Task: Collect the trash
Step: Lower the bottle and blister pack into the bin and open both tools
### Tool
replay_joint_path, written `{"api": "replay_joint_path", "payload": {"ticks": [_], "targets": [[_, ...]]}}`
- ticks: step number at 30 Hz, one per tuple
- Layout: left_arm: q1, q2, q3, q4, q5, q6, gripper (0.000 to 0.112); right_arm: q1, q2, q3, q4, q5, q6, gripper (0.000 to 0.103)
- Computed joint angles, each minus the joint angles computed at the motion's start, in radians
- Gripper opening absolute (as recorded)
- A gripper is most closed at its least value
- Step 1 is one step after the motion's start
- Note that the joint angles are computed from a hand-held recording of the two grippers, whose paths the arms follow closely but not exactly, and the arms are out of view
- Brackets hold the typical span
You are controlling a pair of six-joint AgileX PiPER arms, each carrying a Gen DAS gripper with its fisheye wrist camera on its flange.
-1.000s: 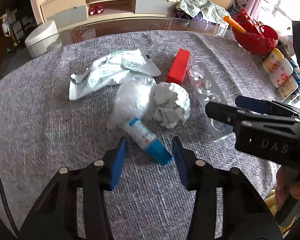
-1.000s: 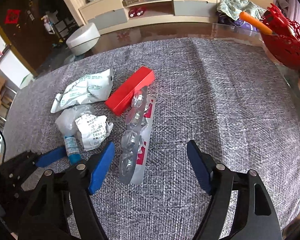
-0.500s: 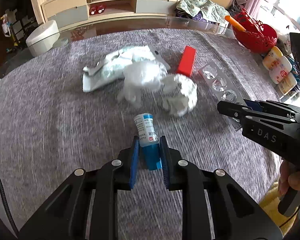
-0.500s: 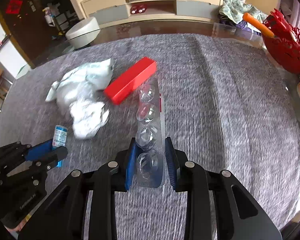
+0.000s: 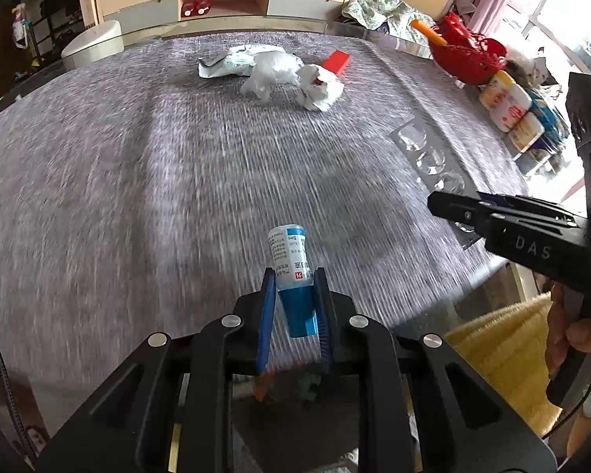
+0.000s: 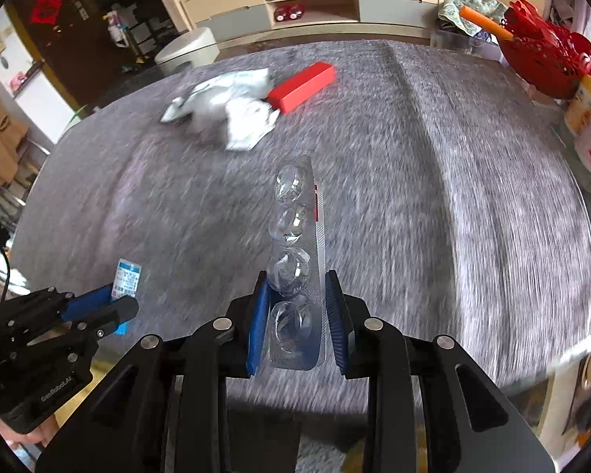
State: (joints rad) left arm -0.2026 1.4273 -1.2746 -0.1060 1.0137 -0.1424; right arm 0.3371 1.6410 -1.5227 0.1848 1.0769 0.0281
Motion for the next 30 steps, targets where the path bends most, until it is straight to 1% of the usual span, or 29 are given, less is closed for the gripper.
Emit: {"api": "replay_joint_path", "payload": {"ticks": [7, 11, 15, 19, 21, 24, 30], "targets": [[-0.111, -0.2, 0.13, 0.085, 0.034, -0.137, 0.018, 0.049, -0.19, 0.18, 0.01, -0.022, 0.014, 0.029], [-0.173, -0.288, 0.192, 0.13, 0.054, -0.219, 0.018, 0.074, -0.288, 0.277, 0.014, -0.027, 0.026, 0.029], [-0.232, -0.364, 0.26, 0.16, 0.069, -0.295, 0.018, 0.108, -0.381, 0.378, 0.019, -0.033, 0.043, 0.029], [-0.298, -0.419, 0.338, 0.182, 0.067, -0.365, 0.018, 0.15, -0.445, 0.467, 0.019, -0.042, 0.069, 0.029], [-0.339, -0.442, 0.386, 0.193, 0.062, -0.404, 0.018, 0.184, -0.463, 0.506, 0.009, -0.053, 0.094, 0.029], [-0.353, -0.455, 0.441, 0.181, 0.04, -0.418, 0.018, 0.215, -0.467, 0.564, 0.006, -0.072, 0.116, 0.029], [-0.332, -0.462, 0.54, 0.125, -0.012, -0.397, 0.018, 0.236, -0.422, 0.629, 0.021, -0.115, 0.126, 0.029]]}}
